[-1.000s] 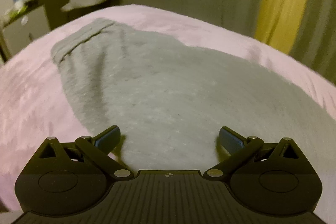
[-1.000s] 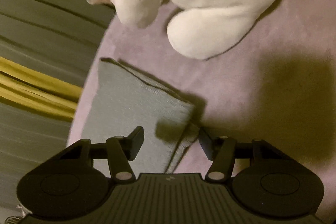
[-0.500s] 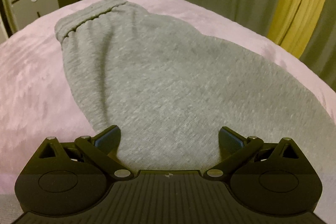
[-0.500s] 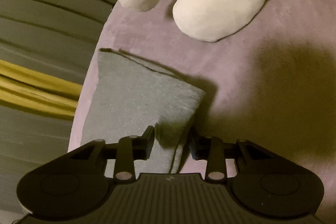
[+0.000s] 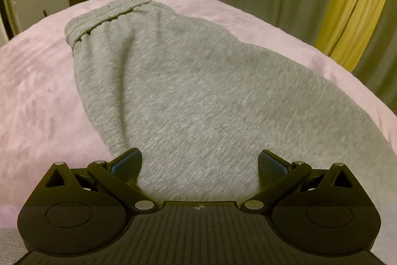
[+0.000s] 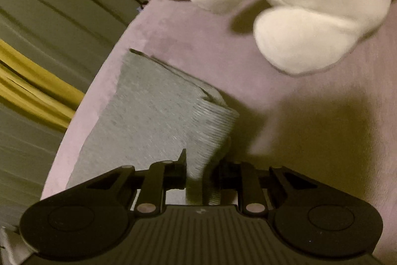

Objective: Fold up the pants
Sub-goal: 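Lift the folded edge with the right gripper, fold it over, and release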

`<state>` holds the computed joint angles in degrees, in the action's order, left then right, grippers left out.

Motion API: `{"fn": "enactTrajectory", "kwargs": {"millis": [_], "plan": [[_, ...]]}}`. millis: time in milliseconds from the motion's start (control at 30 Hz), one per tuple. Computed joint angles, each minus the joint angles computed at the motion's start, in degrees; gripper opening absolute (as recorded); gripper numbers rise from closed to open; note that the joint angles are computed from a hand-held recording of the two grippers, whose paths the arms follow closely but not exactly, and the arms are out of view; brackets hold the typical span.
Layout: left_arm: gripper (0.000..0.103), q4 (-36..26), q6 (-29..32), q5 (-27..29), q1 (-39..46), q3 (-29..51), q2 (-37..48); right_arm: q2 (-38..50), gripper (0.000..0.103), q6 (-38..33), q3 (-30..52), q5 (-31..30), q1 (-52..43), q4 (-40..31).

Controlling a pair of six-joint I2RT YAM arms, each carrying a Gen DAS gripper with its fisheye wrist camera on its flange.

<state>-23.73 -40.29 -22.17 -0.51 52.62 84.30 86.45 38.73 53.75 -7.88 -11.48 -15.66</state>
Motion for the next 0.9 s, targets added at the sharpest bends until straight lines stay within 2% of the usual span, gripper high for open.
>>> {"fn": "enactTrajectory", "kwargs": {"millis": [100, 200, 333, 400, 500, 600, 633, 667, 700, 767, 833, 867, 900], "plan": [[0.103, 0.9, -0.2, 0.8, 0.5, -0.7, -0.6, -3.2, 0.016, -1.9, 1.9, 7.1, 5.1, -1.5], [0.103, 1.0, -0.4, 1.2, 0.7, -0.7, -0.6, -7.9, 0.015, -10.1, 4.1, 14.7, 16.3, 1.2], [0.103, 1.3, -0.5, 1.6, 0.7, -1.3, -1.6, -8.7, 0.016, -20.5, 7.6, 14.9, 34.6, 4.8], [0.103, 1.8, -0.7, 2.7, 1.2, -2.3, -2.7, -7.2, 0.016, -24.9, 6.6, 12.0, 42.6, 8.8], [0.103, 3.4, -1.2, 4.6, 2.2, -4.3, -4.8, 0.9, 0.016, -26.5, 6.7, 9.8, 49.6, 10.0], [0.103, 4.3, -1.4, 5.6, 2.8, -5.1, -5.4, 13.5, 0.016, -26.1, 12.1, 10.1, 52.1, 0.5], [0.103, 4.3, -1.3, 5.6, 2.8, -5.1, -5.3, 14.7, 0.016, -24.5, 11.4, 10.4, 52.4, 0.4], [0.103, 4.3, -1.3, 5.4, 2.7, -5.0, -5.2, 13.3, 0.016, -24.1, 9.2, 12.0, 53.2, 3.3], [0.103, 4.3, -1.4, 5.2, 2.6, -4.9, -5.0, 13.0, 0.017, -24.0, 9.8, 12.3, 53.4, 2.3], [0.103, 4.5, -1.5, 4.6, 2.3, -4.4, -4.1, 13.2, 0.023, -23.6, 12.7, 10.2, 52.3, -2.2], [0.103, 4.3, -1.2, 4.2, 2.1, -4.0, -3.7, 12.5, 0.040, -22.5, 15.3, 6.9, 50.9, -6.0], [0.103, 4.9, -0.7, 4.4, 2.2, -4.4, -4.1, 10.0, 0.045, -21.9, 13.4, 5.1, 50.6, -5.0], [0.103, 5.8, -0.2, 5.0, 2.2, -5.2, -4.9, 7.1, 0.060, -21.7, 11.1, 2.6, 49.7, -3.4]]}}
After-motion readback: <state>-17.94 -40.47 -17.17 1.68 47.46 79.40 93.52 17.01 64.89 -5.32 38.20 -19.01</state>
